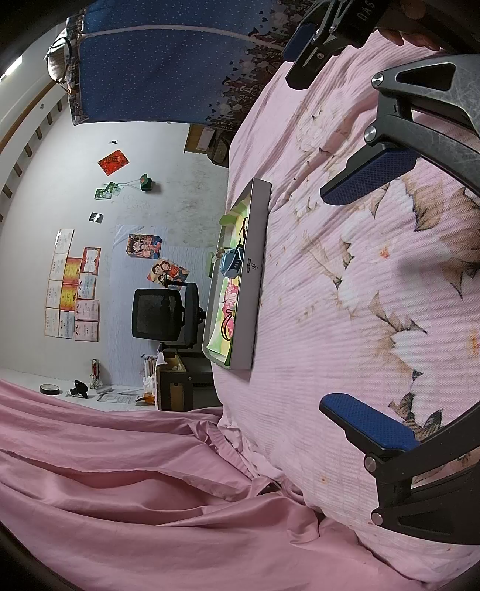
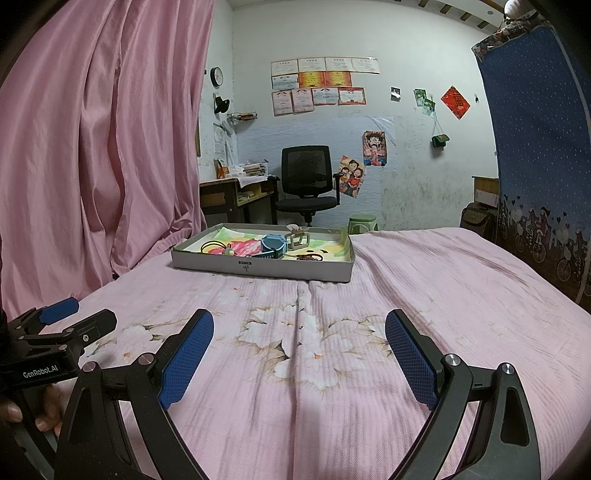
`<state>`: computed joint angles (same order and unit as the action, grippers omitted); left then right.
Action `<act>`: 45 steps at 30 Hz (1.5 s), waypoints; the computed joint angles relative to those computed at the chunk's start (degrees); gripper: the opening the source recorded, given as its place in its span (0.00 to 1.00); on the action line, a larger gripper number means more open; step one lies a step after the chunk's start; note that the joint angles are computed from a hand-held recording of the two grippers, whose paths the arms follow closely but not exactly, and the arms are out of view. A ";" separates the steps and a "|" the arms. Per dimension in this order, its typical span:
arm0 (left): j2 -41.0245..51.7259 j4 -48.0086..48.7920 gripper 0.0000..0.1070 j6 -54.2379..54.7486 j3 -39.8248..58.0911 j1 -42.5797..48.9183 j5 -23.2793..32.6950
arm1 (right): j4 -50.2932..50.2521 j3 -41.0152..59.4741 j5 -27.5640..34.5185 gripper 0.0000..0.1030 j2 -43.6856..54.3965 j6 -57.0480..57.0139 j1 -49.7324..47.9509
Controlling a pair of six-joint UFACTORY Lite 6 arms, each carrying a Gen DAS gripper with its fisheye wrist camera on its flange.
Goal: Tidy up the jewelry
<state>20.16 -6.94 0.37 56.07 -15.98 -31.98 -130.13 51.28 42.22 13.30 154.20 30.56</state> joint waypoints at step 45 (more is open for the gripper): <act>-1.76 -2.65 0.96 1.93 -3.75 -0.02 -2.07 | -0.78 -0.35 0.34 0.89 0.24 1.05 -0.16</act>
<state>18.40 -9.59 2.30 52.32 -16.00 -34.05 -130.91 50.93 42.56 13.53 155.25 30.40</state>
